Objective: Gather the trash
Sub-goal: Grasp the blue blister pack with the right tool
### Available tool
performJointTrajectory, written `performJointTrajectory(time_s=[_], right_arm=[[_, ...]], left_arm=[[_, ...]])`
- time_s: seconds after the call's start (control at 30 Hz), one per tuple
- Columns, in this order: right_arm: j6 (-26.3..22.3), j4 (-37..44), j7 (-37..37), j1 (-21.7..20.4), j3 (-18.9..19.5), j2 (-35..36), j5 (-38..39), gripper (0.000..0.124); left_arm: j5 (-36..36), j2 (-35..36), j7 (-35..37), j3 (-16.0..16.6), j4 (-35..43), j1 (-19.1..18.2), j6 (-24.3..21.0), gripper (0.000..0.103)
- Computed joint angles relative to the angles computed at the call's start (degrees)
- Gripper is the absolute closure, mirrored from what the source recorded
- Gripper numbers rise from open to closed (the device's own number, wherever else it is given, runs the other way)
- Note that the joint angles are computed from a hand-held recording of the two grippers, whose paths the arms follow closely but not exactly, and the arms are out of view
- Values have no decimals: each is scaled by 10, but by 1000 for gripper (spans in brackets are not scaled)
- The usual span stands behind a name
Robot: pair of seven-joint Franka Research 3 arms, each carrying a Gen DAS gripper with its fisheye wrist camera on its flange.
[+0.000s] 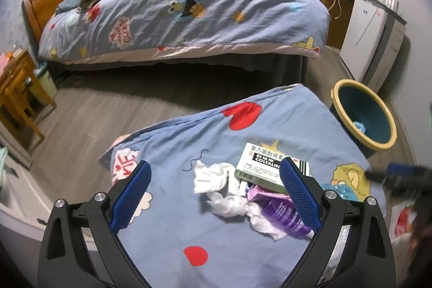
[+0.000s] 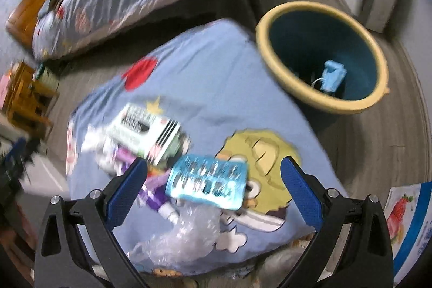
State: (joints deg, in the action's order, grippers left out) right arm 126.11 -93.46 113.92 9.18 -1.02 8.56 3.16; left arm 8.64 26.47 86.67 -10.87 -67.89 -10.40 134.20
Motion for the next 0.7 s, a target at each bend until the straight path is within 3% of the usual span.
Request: performJointTrajectory(time_s=[0.13,0.33,0.43,0.5,0.57,0.7], right_arm=[[-58,31,-75,11,11,30,-13,27],[-114,69,-120,23,8,72,-24,35],[-125,84,-141,33,7,88,-44,49],[-128,95,-153,31,6,95,-35,72],[-123,105,-158,25,5,97,-14,85],[-131,147,-176,12,2,115,12,94]], left_arm=[[-2,11,-1,0,15,0,-9,8],[-11,25,-5,-2,37,0,-26,8],[-9,35,-4,0,51,-3,-40,8],[-12,41,-4,0,60,-3,-50,8],[-14,48,-8,1,70,-4,-61,8],[3,78,-24,13,115,-15,-110,8]])
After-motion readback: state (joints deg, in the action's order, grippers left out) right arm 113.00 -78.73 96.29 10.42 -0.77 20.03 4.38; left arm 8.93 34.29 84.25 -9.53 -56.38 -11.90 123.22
